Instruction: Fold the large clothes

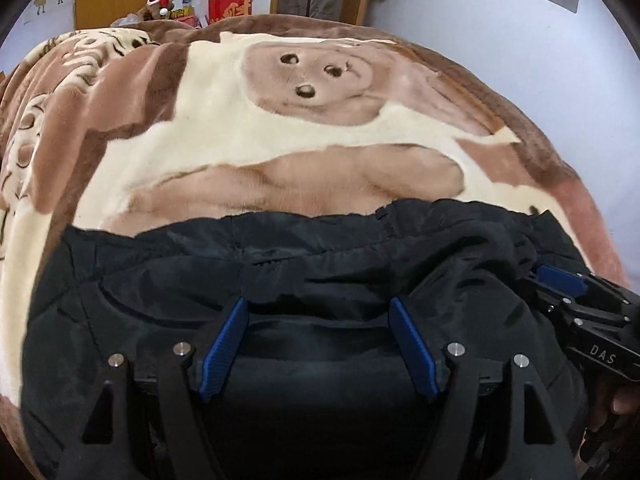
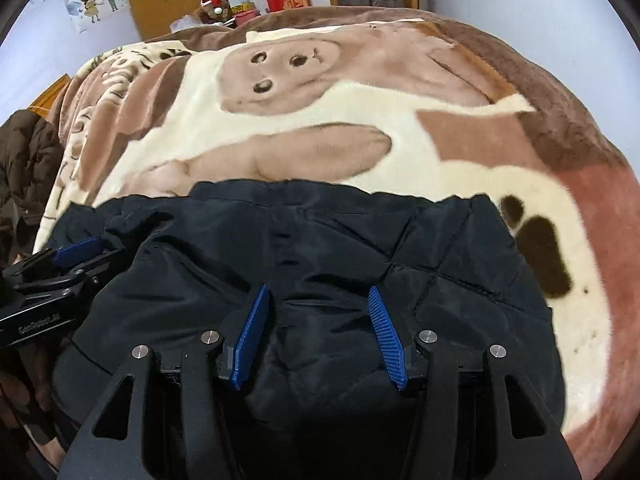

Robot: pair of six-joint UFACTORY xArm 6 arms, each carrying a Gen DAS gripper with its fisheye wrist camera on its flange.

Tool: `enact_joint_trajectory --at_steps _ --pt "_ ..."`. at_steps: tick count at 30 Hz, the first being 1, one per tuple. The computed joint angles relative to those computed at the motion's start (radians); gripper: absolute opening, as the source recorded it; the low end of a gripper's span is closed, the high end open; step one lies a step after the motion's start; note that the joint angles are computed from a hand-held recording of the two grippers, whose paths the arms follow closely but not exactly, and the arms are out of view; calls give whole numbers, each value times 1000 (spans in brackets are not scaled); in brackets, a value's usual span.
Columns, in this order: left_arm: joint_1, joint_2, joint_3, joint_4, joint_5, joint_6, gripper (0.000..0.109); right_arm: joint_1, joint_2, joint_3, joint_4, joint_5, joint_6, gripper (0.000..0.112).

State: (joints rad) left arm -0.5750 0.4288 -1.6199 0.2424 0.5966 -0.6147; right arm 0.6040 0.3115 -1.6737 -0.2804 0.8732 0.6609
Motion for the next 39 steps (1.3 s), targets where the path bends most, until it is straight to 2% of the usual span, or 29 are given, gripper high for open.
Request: enact_joint_trajectory --at_steps 5,13,19,24,29,35,37,39 --pt "-15 30 -22 65 25 -35 76 13 21 7 -78 -4 40 52" --pt "-17 36 -9 127 6 -83 76 14 13 40 -103 -38 64 52" --pt "-15 22 2 124 1 -86 76 16 0 46 -104 -40 69 52" --pt "-12 -18 3 69 40 -20 75 15 -50 53 -77 -23 50 52" --pt "29 -207 187 154 -35 -60 75 17 -212 169 -179 -59 93 53" --pt "136 -460 469 283 -63 -208 75 17 -380 333 -260 30 158 54" --pt "165 -490 530 268 -51 -216 75 12 -412 390 -260 68 179 54" --pt "187 -487 575 197 -55 -193 76 -20 -443 467 -194 21 195 55"
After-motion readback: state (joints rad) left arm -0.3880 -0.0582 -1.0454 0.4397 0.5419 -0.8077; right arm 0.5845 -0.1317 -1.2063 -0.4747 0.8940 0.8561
